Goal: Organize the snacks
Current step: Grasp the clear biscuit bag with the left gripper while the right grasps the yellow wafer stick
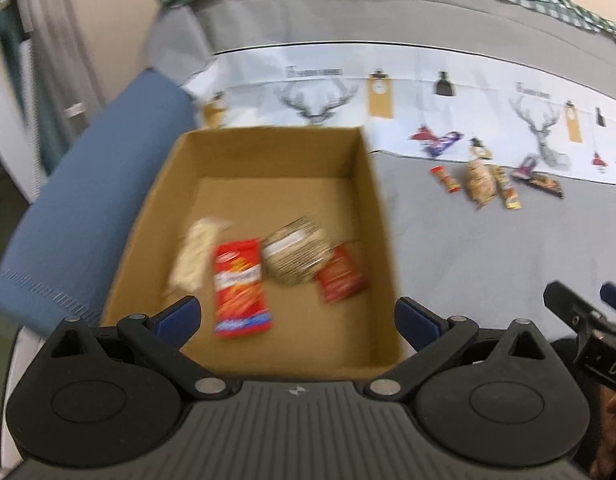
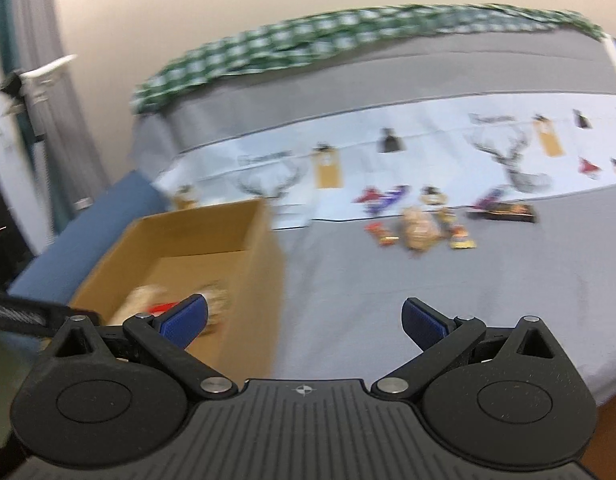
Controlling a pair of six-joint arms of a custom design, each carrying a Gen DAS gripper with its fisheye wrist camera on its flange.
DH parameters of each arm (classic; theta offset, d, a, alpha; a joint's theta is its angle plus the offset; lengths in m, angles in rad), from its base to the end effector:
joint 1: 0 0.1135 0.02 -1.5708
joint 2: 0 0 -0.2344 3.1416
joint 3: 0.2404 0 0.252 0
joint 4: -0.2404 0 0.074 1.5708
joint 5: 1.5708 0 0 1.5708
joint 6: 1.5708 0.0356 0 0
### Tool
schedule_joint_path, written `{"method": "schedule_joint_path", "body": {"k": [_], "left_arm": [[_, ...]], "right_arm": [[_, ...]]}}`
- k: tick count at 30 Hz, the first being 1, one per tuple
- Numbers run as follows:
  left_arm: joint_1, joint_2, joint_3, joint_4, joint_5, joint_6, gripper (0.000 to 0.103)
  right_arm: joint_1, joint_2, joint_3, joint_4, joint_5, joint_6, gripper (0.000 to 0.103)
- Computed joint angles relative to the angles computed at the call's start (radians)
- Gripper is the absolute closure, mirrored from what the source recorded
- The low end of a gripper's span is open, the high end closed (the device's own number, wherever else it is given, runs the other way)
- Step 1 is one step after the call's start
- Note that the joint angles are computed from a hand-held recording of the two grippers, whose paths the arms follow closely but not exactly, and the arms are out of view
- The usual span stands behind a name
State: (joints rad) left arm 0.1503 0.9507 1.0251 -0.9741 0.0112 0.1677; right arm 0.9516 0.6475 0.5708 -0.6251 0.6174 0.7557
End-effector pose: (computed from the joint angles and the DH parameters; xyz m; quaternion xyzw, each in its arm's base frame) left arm 0.1895 0.0283 0.2965 0.0101 0.9442 0.0469 0.3260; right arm 0.1099 0.1186 0.2294 0.0428 0.8726 0.1211 0.4713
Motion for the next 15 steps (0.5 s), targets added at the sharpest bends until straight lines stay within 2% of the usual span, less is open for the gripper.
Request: {"method": "schedule_joint_path", "body": {"k": [4, 7, 9, 10, 12, 15], "left_arm": [[-0.200, 0.255, 0.162, 0.068, -0.039, -0.128, 0.000], [-0.318, 0.495, 0.334, 0.124, -0.052, -0.203, 0.000], [-0.377, 0.657, 0.453, 0.163, -0.059, -0.216, 0.000], [-0.410, 0.772, 0.555, 0.156, -0.076, -0.214, 0.000], [-0.451, 1.005, 0.789, 0.112, -0.076, -0.215, 0.000], [-0.481, 1.330, 1.166, 0.019, -0.064, -0.247, 0.000]], "right_arm": [[-0.334, -0.101, -0.087, 0.044, -0.160, -0.139, 0.001], [-0.600, -0.057, -0.148, 0.186, -0.305, -0.250, 0.001], [-0.760, 0.105, -0.162, 0.354, -0.400, -0.303, 0.001], [-0.807, 0.199, -0.156, 0.438, -0.428, -0.304, 0.001], [-0.897, 0.450, -0.119, 0.636, -0.490, -0.318, 0.001], [-0.964, 0.827, 0.018, 0.841, -0.501, -0.355, 0.001]]}}
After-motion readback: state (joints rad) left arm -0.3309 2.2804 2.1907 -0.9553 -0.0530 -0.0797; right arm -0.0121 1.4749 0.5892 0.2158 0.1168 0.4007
